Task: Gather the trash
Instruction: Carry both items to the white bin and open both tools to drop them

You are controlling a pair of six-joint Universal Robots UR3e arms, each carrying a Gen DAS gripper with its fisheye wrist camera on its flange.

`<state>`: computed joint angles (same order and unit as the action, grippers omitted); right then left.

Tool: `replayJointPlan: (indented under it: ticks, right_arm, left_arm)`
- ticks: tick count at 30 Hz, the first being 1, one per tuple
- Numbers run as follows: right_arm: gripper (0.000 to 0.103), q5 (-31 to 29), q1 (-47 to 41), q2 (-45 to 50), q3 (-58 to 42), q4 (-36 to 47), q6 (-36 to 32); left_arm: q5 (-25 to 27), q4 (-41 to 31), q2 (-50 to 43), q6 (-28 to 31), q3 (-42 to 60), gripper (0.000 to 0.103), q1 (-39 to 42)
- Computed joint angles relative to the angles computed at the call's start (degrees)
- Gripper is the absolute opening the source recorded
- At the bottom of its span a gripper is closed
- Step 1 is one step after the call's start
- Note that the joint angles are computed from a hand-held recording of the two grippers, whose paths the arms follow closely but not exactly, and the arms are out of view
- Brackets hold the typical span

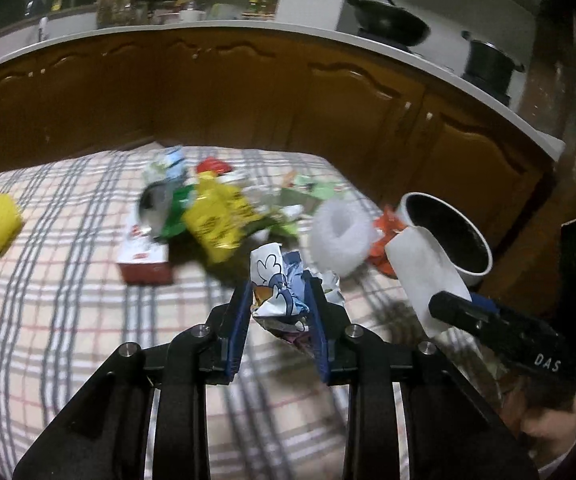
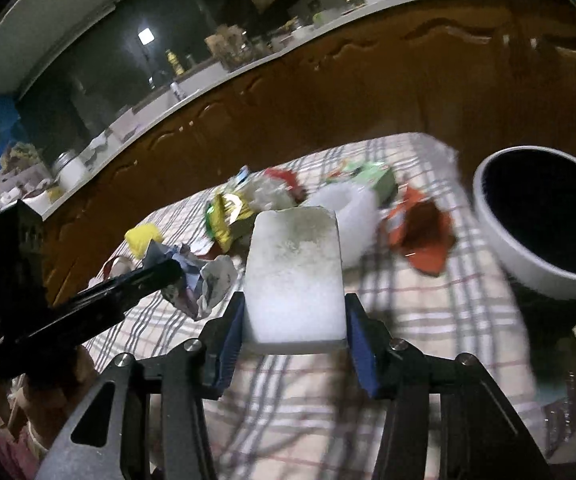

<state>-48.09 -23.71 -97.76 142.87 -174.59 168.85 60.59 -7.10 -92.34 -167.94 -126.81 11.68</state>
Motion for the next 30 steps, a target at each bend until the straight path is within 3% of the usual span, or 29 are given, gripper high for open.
replayJointPlan:
  ticks: [15, 22, 30]
  right_arm:
    - [0.049, 4.6, -22.2, -13.6, 3.1, 17.1, -11.3]
    - [0.049, 3.7, -27.1, -10.9, 1.6, 16.7, -12.6]
    - [0.050, 1.6, -28.5, -4.4, -2.0, 13.2, -11.7]
  left_arm:
    - [4.6, -3.4, -14.1, -5.7, 20.7, 0.026, -17.5]
    - [6.0, -7.7, -20.9, -7.8, 31.6, 0.026, -22.9]
    - [8.6, -15.5, -32.6, -9.6, 51.1, 0.026, -29.1]
